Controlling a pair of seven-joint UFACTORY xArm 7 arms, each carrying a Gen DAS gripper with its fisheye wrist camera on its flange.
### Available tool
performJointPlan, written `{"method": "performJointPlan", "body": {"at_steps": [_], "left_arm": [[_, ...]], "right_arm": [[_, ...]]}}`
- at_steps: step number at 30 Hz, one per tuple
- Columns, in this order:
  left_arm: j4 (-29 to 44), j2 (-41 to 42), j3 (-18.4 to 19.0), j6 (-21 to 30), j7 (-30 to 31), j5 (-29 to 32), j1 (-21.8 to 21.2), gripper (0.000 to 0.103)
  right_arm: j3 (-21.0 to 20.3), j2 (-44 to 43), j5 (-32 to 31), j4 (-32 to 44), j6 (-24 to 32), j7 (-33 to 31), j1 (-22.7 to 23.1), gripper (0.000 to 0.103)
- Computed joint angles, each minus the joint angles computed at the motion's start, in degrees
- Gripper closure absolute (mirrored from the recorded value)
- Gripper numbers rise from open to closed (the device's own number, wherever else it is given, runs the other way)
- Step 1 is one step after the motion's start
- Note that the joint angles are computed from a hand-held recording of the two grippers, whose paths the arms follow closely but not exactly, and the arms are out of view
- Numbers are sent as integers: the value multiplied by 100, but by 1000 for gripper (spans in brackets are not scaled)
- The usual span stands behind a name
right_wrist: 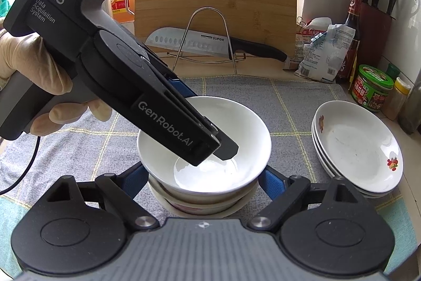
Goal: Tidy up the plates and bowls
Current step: 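Open the left tool and release the bowl on the stack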
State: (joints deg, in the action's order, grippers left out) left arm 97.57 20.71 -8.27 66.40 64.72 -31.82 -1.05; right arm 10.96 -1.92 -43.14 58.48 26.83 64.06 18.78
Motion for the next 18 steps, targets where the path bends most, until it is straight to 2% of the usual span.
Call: {"method": "performJointPlan", "body": {"at_steps": [1, 2, 4, 7, 9, 18], "left_arm": [[-2, 4, -4, 14, 23, -20, 14, 38], [-54, -25, -12, -26, 62, -69, 29, 35], [-141, -83, -26, -118, 170, -218, 76, 29], [-233, -177, -27, -253, 276, -472, 142, 20], [-297, -242, -21, -332, 364, -664, 198, 10], [-1001, -787, 150, -908, 610, -1378, 334, 4]], "right_arm": [[-6, 2, 10, -9, -29, 4, -4, 7], [-11, -5, -39, -33, -79, 59, -12, 1], [-11, -64, -257, -93, -232, 261, -40, 0], [-9, -70, -187, -114, -308, 192, -73, 0], [13, -81, -252, -127, -293, 226, -81, 0], [70, -218, -597, -268, -417, 480, -128, 0]]}}
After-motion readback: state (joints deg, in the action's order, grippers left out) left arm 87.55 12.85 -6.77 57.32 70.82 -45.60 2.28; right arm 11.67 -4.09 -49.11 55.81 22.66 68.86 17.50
